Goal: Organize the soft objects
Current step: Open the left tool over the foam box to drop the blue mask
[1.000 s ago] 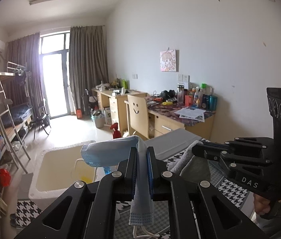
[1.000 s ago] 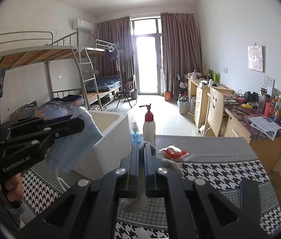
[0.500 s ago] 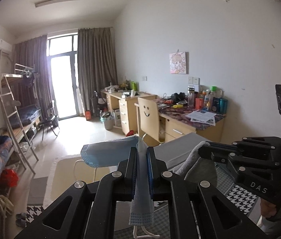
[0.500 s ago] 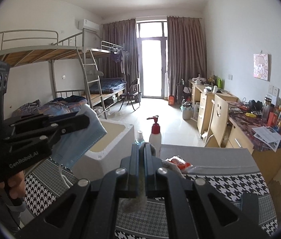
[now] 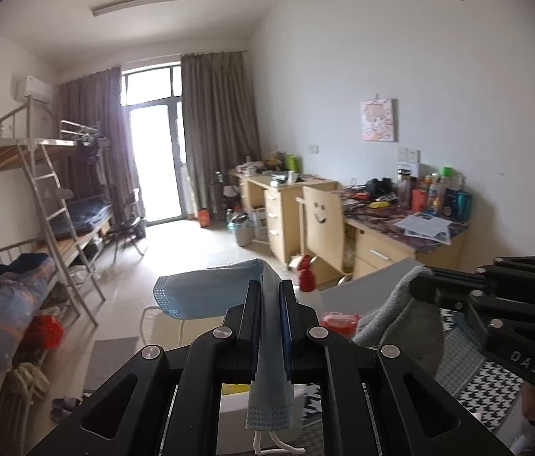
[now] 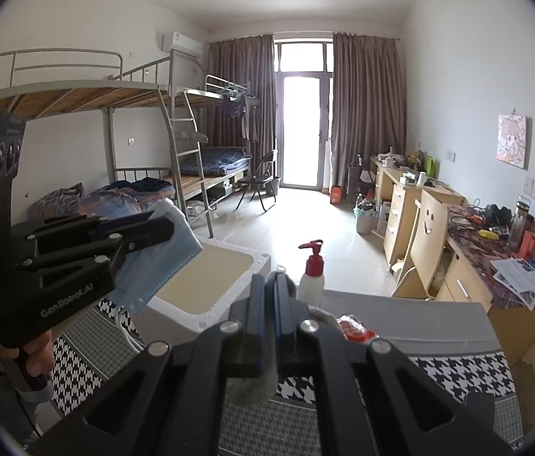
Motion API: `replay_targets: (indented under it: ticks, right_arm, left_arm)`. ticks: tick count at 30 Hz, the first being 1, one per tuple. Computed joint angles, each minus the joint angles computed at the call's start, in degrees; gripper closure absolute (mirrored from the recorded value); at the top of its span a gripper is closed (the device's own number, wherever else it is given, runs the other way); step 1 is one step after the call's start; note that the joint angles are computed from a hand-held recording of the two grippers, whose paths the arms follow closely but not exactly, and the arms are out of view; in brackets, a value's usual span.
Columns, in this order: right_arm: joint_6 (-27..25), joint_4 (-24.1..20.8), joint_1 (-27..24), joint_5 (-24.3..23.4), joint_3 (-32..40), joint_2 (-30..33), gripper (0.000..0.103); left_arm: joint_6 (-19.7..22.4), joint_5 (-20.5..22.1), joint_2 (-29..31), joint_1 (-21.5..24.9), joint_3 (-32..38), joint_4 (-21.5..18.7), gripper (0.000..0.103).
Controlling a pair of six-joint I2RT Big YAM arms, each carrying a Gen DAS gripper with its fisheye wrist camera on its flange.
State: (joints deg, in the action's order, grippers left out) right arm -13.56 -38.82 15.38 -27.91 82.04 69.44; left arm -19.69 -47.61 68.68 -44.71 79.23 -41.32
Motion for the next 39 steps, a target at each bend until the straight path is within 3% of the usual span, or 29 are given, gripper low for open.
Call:
replay_targets:
  ticks: [9, 20, 39]
  right_arm:
    - [-0.64, -0.93, 1.97, 0.12, 2.4, 1.76, 0.097]
    - [-0.66, -2.2, 4.28, 0.47, 5.68, 4.3, 0.097]
    - [-0.67, -3.81, 5.82, 2.22, 8.52, 6.55, 0.097]
  left_arm:
    - [-2.29, -2.24, 0.62, 1.81, 0.49, -2.49, 0.093]
    - [-4.96, -1.6, 2.02, 5.26, 1.46, -5.61, 0.093]
    - [-10.04, 7.56, 5.58, 11.89, 2.78, -10.46, 0.093]
